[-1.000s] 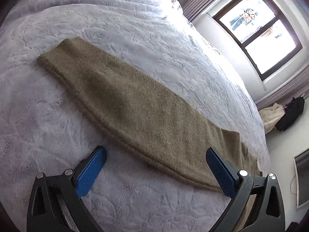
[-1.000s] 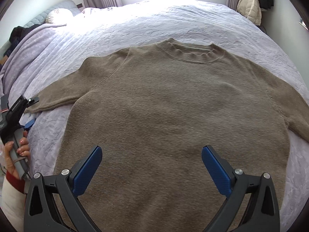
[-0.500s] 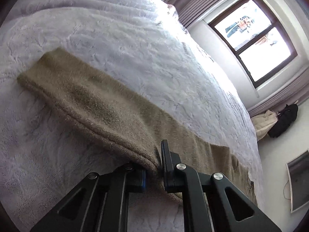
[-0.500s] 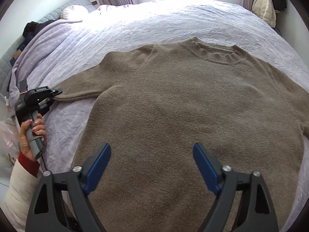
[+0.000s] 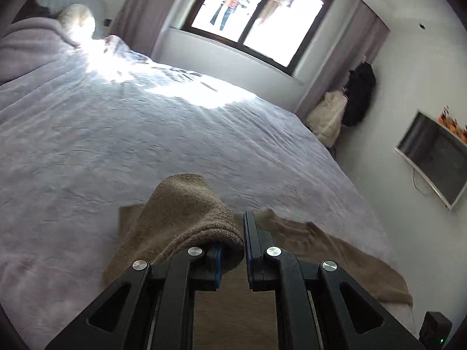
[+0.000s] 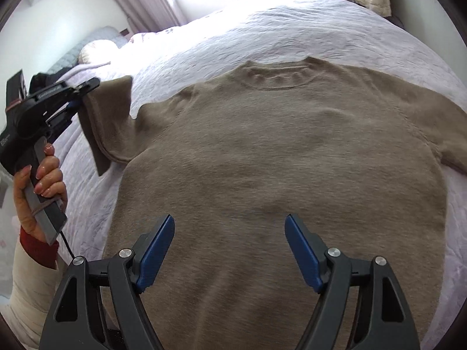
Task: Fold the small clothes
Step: 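Fold the held sleeve across the sweater body and release with the left gripper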
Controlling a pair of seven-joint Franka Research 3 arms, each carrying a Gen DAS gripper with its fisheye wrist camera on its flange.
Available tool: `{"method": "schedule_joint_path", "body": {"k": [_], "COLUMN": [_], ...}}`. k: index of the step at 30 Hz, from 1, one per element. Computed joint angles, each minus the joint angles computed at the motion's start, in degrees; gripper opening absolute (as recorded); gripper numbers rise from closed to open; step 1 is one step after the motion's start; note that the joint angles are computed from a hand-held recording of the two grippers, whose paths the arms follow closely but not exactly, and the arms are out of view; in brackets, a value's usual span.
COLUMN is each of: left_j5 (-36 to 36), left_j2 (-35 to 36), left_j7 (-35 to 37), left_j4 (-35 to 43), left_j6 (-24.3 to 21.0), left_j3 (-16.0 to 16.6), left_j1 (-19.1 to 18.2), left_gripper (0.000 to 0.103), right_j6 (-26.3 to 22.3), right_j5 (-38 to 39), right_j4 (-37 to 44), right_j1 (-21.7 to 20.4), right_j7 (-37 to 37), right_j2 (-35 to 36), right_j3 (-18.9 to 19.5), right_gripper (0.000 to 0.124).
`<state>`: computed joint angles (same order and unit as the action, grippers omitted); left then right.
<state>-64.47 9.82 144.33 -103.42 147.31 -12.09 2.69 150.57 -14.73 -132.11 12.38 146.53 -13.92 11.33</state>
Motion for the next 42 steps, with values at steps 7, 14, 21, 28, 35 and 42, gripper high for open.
{"method": "schedule_joint_path", "body": {"k": [7, 14, 21, 28, 35, 42], "left_j5": [21.5, 25.7, 15.9, 38.3, 32.8, 33.0], "left_j2": [2.4, -0.6, -7.3, 0.8, 0.5, -0.5], "left_j7": [-10.4, -8.8, -2.6, -31.9, -23.9, -19.5], "left_j4": [-3.9, -11.1, -15.2, -7.7, -9.0, -10.8], "left_j6": [4.6, 9.9, 14.7, 12.1, 9.1, 6.8], "left_j3": [-2.7, -6.0, -0.3, 6.8, 0.7, 1.7], "left_j1": [-8.9, -6.3, -5.3, -2.3, 5.6, 4.0], "left_gripper": [0.014, 0.084, 0.084, 0.084, 0.084, 0.084], "right_j6": [-1.1, -2.8, -3.3, -8.8, -15.8, -9.3], "right_j5": [1.1, 2.5, -5.5, -20.6, -26.7, -12.5], "right_j4": [-7.5, -9.1, 1.2, 22.3, 36.8, 36.3], "right_j1": [-3.7, -6.3, -7.1, 0.4, 7.4, 6.8], "right_j7": [2.1, -0.5, -6.7, -24.2, -33.2, -34.2], "right_j2": [-8.1, -9.7, -1.6, 17.8, 31.7, 31.9], "right_j3": [-0.5, -0.2, 1.2, 1.7, -2.6, -5.6], "right_gripper": [0.081, 0.081, 0.081, 0.081, 0.081, 0.02]}}
